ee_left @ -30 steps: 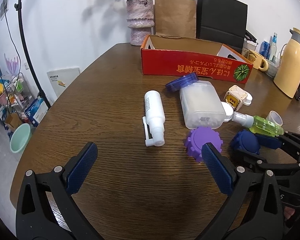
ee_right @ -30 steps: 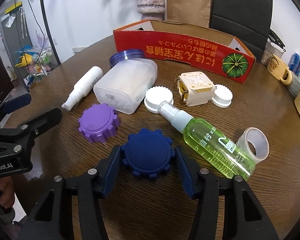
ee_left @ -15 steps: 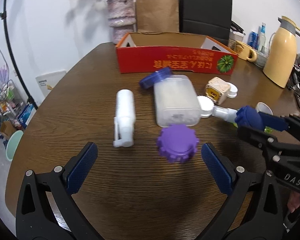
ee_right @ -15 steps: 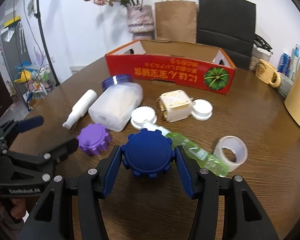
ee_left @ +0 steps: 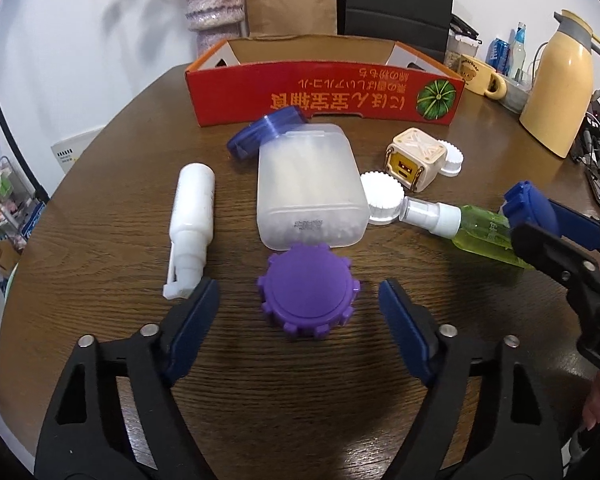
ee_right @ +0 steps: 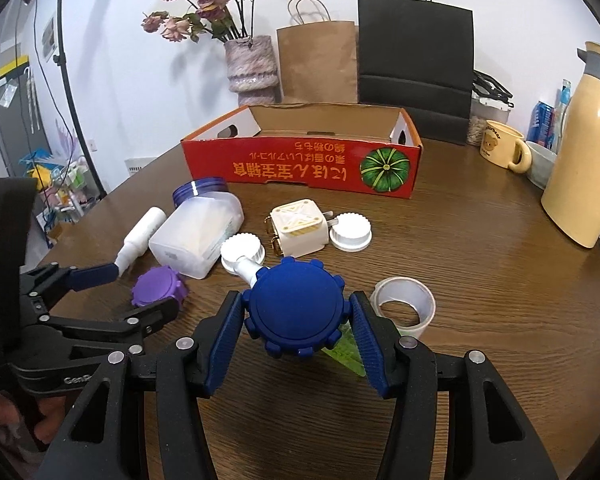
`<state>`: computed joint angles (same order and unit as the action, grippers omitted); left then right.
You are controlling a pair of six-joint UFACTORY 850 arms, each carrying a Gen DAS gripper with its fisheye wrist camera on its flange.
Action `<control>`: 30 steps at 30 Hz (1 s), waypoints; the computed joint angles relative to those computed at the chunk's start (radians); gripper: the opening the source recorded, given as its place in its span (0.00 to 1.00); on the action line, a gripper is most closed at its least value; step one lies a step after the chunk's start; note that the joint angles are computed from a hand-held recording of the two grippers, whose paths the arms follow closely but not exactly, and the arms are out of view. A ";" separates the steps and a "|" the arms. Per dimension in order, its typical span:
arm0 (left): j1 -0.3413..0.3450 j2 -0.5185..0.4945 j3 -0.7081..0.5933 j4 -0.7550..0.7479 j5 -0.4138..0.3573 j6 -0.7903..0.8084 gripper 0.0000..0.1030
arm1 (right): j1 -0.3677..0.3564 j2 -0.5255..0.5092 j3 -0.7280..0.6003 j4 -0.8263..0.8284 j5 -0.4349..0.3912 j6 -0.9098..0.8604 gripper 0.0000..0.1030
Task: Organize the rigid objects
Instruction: 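Grasp the blue gear cap with the right tool while the left tool grasps the purple gear cap, then carry both caps over the cardboard box with both tools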
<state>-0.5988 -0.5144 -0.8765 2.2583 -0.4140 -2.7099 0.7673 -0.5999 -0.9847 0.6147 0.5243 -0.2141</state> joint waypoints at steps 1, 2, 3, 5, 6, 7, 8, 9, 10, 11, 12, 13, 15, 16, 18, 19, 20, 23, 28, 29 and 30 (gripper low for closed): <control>0.000 -0.002 -0.002 -0.001 0.004 0.000 0.71 | 0.000 0.000 0.000 -0.001 0.001 0.001 0.57; 0.000 -0.004 -0.004 -0.002 0.007 -0.002 0.71 | -0.001 0.000 0.001 -0.004 0.001 0.003 0.57; 0.001 -0.006 -0.006 -0.002 0.010 -0.006 0.70 | -0.002 0.001 0.002 -0.009 0.002 0.006 0.57; 0.004 -0.008 -0.009 0.009 0.020 -0.021 0.65 | -0.002 -0.002 0.000 -0.011 0.002 0.007 0.57; 0.007 -0.010 -0.011 0.012 0.028 -0.025 0.61 | -0.002 -0.002 0.000 -0.014 0.001 0.010 0.57; 0.010 -0.011 -0.013 0.015 0.039 -0.029 0.55 | -0.001 -0.003 0.000 -0.013 0.003 0.010 0.57; 0.007 -0.012 -0.013 -0.003 0.032 -0.014 0.53 | -0.001 -0.003 0.001 -0.015 0.003 0.011 0.57; 0.007 -0.011 -0.013 -0.002 0.034 -0.014 0.49 | -0.001 -0.003 0.001 -0.015 0.003 0.011 0.57; 0.009 -0.009 -0.010 0.024 0.037 -0.037 0.49 | -0.001 -0.003 0.001 -0.013 0.004 0.009 0.57; 0.010 -0.009 -0.010 0.036 0.037 -0.047 0.49 | -0.001 -0.003 0.001 -0.013 0.004 0.009 0.57; 0.010 -0.007 -0.007 0.048 0.035 -0.060 0.49 | -0.001 -0.003 0.001 -0.013 0.004 0.009 0.57; 0.011 -0.004 -0.003 0.057 0.032 -0.071 0.49 | -0.001 -0.003 0.001 -0.013 0.004 0.009 0.57; 0.009 0.003 0.005 0.068 0.021 -0.085 0.49 | -0.002 -0.003 0.000 -0.011 0.003 0.007 0.57; 0.007 0.006 0.009 0.070 0.017 -0.087 0.49 | -0.002 -0.002 0.001 -0.013 0.002 0.009 0.57; 0.004 0.015 0.018 0.082 0.006 -0.098 0.49 | -0.002 -0.001 0.002 -0.014 0.002 0.009 0.57; 0.005 0.021 0.023 0.098 0.004 -0.112 0.49 | -0.002 -0.001 0.001 -0.015 0.002 0.010 0.57; 0.006 0.027 0.029 0.123 0.001 -0.136 0.49 | -0.002 -0.001 0.002 -0.014 0.003 0.010 0.57; 0.006 0.047 0.045 0.149 -0.016 -0.157 0.49 | -0.002 0.003 0.005 -0.009 0.008 0.006 0.57; 0.000 0.082 0.061 0.134 -0.050 -0.131 0.49 | -0.003 0.017 0.009 0.011 0.021 -0.018 0.57; 0.000 0.090 0.064 0.133 -0.058 -0.126 0.49 | -0.003 0.020 0.008 0.014 0.024 -0.021 0.57; -0.001 0.097 0.066 0.128 -0.065 -0.119 0.49 | -0.003 0.023 0.007 0.015 0.028 -0.024 0.57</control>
<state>-0.5994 -0.4169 -0.8105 2.3864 -0.4790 -2.8284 0.7640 -0.5769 -0.9774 0.6299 0.5523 -0.2379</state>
